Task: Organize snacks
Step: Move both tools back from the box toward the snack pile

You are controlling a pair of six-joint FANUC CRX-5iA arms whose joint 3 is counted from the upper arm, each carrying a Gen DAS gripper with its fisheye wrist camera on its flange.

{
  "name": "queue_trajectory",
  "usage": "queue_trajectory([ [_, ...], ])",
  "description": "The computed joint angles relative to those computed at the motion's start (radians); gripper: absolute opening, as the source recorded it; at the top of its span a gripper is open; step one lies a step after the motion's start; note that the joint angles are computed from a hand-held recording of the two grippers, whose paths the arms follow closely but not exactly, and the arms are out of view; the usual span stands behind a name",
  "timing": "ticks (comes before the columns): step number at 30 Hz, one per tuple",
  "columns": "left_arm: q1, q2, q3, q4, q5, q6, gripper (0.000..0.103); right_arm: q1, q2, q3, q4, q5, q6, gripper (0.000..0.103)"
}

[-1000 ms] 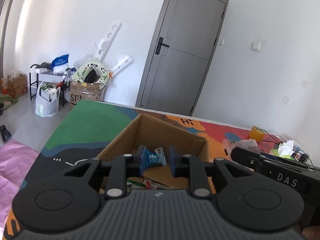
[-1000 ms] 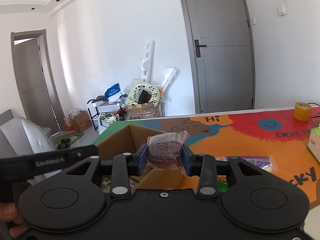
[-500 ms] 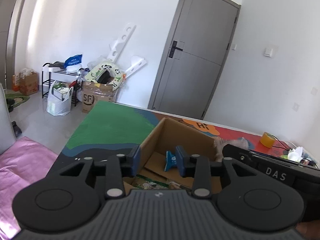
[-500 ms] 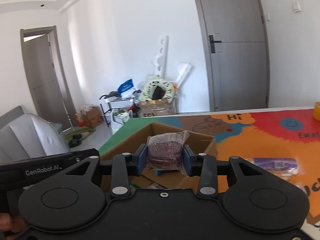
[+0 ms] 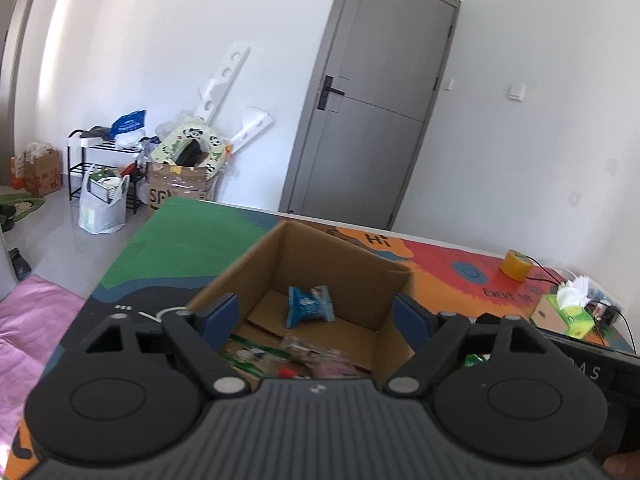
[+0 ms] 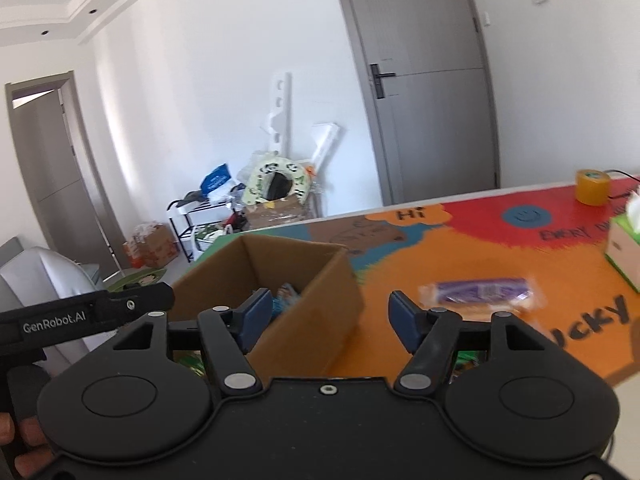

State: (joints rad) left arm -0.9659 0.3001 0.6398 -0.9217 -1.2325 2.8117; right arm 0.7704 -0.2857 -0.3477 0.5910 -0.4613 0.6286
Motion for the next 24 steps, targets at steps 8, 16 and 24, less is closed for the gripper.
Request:
queue_trajectory([
  [8,-0.020,0.042,0.053,0.014,0.004,-0.037,0.085,-0.021,-0.054,-0.048,0.008,-0.025,-0.032,0.069],
  [16,-0.031,0.075,0.098,0.026,0.000,-0.068,0.087,-0.043,-0.097,-0.075,-0.012,-0.043,-0.023,0.074],
  [24,-0.041,0.108,0.142,0.040,0.007,-0.102,0.087,-0.072,-0.137,-0.107,-0.017,-0.052,-0.032,0.078],
])
